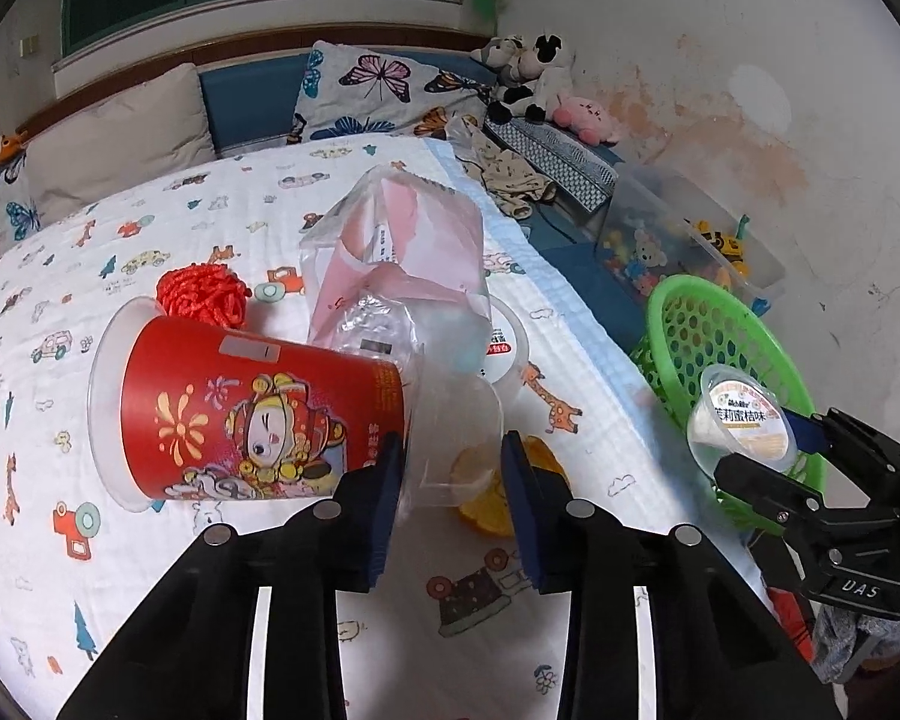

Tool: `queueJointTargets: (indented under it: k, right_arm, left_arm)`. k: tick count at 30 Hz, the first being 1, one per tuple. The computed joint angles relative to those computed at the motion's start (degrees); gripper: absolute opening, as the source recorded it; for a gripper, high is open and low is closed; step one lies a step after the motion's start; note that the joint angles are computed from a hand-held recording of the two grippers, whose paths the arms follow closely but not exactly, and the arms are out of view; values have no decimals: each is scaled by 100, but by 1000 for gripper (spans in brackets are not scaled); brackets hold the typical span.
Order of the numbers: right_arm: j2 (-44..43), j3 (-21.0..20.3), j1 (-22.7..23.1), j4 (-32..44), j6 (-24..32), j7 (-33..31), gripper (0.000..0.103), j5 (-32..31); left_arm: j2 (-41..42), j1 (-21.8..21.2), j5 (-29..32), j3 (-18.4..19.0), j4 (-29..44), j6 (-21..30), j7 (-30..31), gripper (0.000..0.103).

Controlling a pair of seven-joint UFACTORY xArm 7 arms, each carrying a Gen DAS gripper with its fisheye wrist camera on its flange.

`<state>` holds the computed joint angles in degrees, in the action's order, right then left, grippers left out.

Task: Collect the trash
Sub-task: 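Drop the container into the basket with the right gripper while the left gripper drops the clear cup in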

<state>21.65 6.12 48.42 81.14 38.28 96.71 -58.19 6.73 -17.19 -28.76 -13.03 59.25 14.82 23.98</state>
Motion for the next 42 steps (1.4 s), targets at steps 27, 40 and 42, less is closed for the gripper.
queueJointTargets:
  k: [27,40,42]
  right_arm:
    - [-1439,666,-616,-1738,661,1315,64,-267]
    - [-2145,1021,-1155,-2791,654,1899,70,-32]
    - [-2284,1077,-1216,-2950,597,2003,70,-50]
  left_arm:
    - [-640,-599,-1600,118,168,801,1368,32]
    - [108,-907,-548,-254,1022,849,561,32]
    - [256,-930,-364,-302,1189,904,399,32]
